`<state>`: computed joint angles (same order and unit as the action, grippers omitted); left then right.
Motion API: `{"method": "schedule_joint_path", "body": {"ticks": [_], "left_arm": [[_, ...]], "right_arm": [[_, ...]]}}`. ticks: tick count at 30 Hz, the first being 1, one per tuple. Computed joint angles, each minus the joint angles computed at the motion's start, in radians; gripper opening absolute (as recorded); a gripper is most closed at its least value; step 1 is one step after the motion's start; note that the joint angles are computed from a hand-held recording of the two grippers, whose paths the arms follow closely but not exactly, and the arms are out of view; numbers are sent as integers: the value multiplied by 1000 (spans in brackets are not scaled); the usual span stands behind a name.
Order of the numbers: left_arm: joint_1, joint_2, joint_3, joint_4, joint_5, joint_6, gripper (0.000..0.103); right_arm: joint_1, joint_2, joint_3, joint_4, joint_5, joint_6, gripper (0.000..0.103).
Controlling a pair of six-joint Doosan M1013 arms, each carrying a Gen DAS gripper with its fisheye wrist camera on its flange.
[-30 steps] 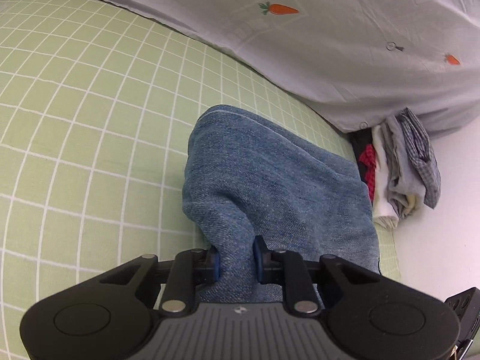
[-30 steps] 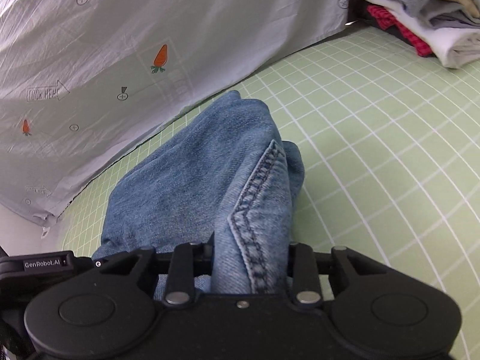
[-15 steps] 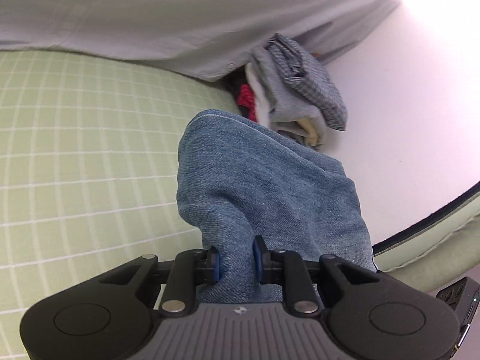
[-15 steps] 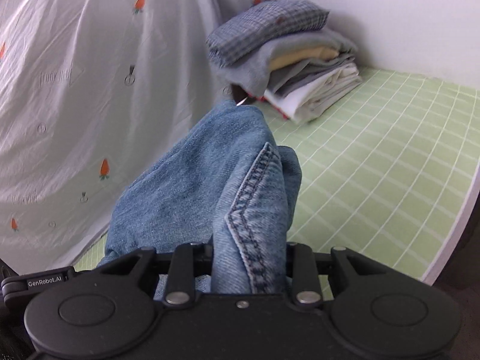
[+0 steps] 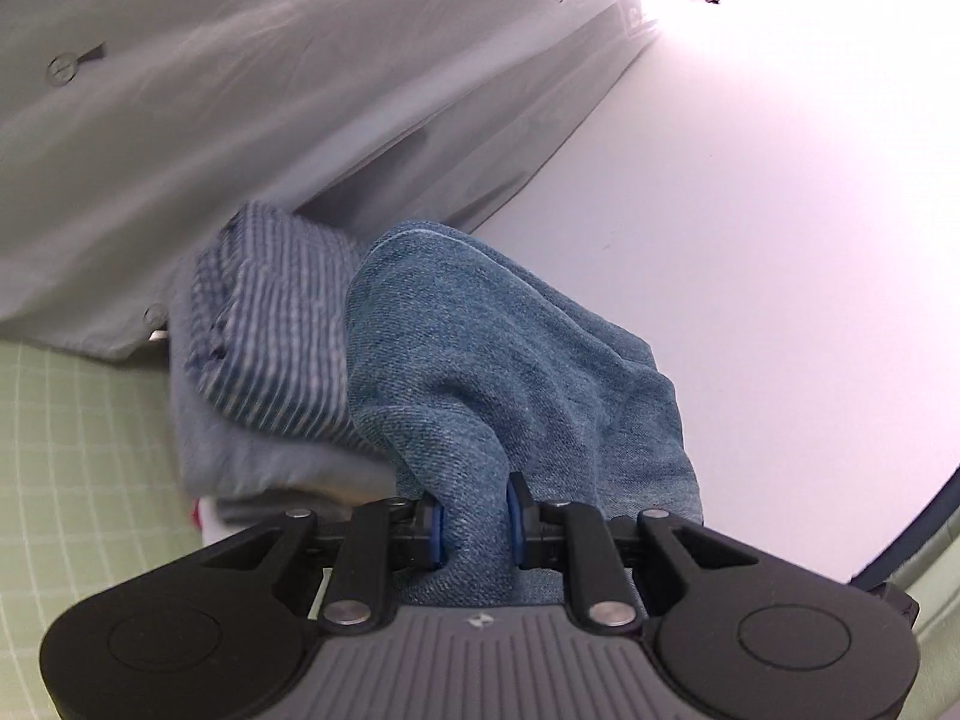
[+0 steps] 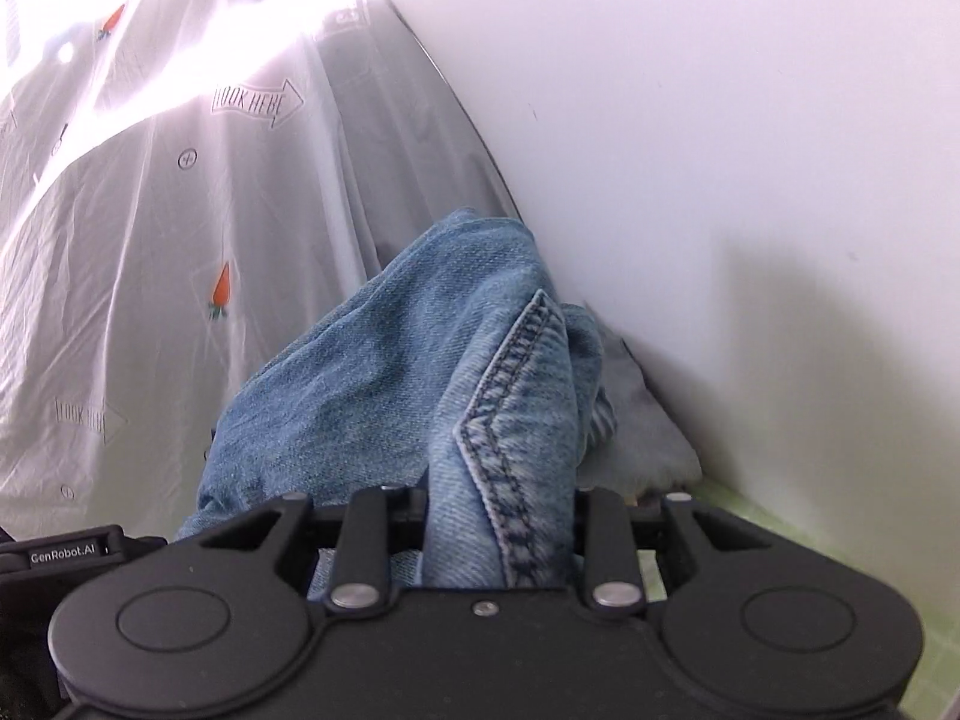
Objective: Fold clothes
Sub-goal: 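Lift the bundle with both grippers and carry it onto the clothes stack, then lower the jeans onto the plaid shirt and open both grippers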
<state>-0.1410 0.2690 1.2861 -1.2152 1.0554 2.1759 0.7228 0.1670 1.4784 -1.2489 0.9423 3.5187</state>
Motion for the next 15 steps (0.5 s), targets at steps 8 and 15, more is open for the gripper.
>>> {"method": "schedule_joint_path", "body": {"ticks": [8,15], "left_arm": [[-70,209,-343,15,-153,-80,24],[-125,314,-414,534,-256,-434,40]], "right_arm": [[-242,56,-87,-173,-354,81,30],[-321,292,-319,271,-195,-404,54]]}}
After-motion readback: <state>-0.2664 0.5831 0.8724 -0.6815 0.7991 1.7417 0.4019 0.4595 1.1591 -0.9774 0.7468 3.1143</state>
